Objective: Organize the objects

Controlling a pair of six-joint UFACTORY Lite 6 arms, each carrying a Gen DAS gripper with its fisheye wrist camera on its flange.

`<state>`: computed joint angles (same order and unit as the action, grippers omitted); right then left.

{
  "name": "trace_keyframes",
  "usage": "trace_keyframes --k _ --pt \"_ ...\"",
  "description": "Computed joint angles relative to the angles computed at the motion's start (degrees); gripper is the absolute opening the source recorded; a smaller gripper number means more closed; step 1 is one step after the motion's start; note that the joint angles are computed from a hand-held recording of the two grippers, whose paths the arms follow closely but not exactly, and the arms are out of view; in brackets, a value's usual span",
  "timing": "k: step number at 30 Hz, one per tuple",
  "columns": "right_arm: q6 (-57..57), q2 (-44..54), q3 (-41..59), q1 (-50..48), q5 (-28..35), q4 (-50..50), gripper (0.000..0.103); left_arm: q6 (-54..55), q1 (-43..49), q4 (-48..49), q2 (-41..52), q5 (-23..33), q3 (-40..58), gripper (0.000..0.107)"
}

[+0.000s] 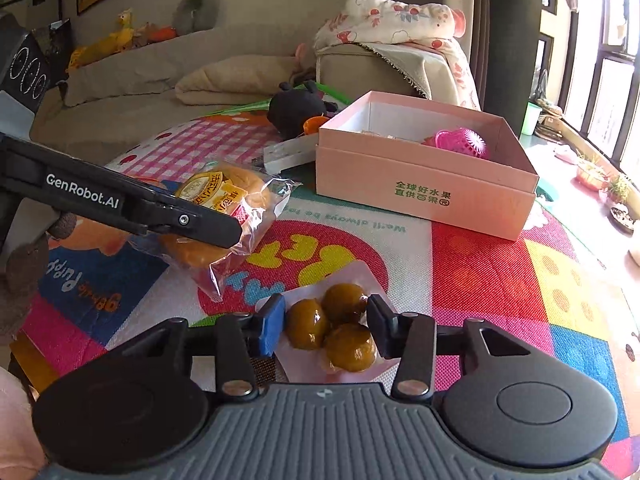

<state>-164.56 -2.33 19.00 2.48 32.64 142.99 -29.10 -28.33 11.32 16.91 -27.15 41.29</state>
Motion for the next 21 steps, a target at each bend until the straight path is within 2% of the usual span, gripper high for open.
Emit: trace_keyframes --k 1,2,3,7,11,12,13,15,21 --pt "0.2 -1.4 -0.7 0.0 -0.1 -0.1 0.035 0.1 -0.1 -0.1 -0.1 0.1 0.0 0.058" --pt "1.9 -3.1 -1.5 -0.7 -0.1 -1.9 0.022 0.2 -0.2 -0.2 -0.1 0.1 -0.1 0.058" --pt "5.0 -4.3 -1.4 -1.7 -0.7 -5.2 0.004 0.3 -0.3 -0.1 0.0 0.1 0.1 0.058" --pt "10.3 -8.2 -1.5 -4.8 -1.6 -10.7 0.005 1.8 -0.7 -1.3 -0.1 -0.4 1.3 0.058" --pt "10.2 -6.8 -1.6 -6.5 -0.9 -11.8 0.011 2.1 -1.1 -2.2 -0.1 -0.5 2.6 0.058" --pt "9.8 -5.7 -1.3 -6.6 -0.7 -11.5 0.018 1.9 -1.1 -1.9 0.2 -0.5 2.9 0.058" --pt "9.3 -4.5 -1.0 -6.7 -0.3 -10.9 0.035 1.7 -1.3 -1.7 0.3 -0.5 2.9 0.058" --pt "4.9 -2.1 -1.0 -5.5 0.3 -5.1 0.056 1.3 -1.4 -1.1 0.8 -0.4 2.7 0.058" --pt "-2.8 0.0 -3.1 -3.3 1.6 4.7 0.056 -1.4 0.5 0.8 2.3 -1.4 1.4 0.058"
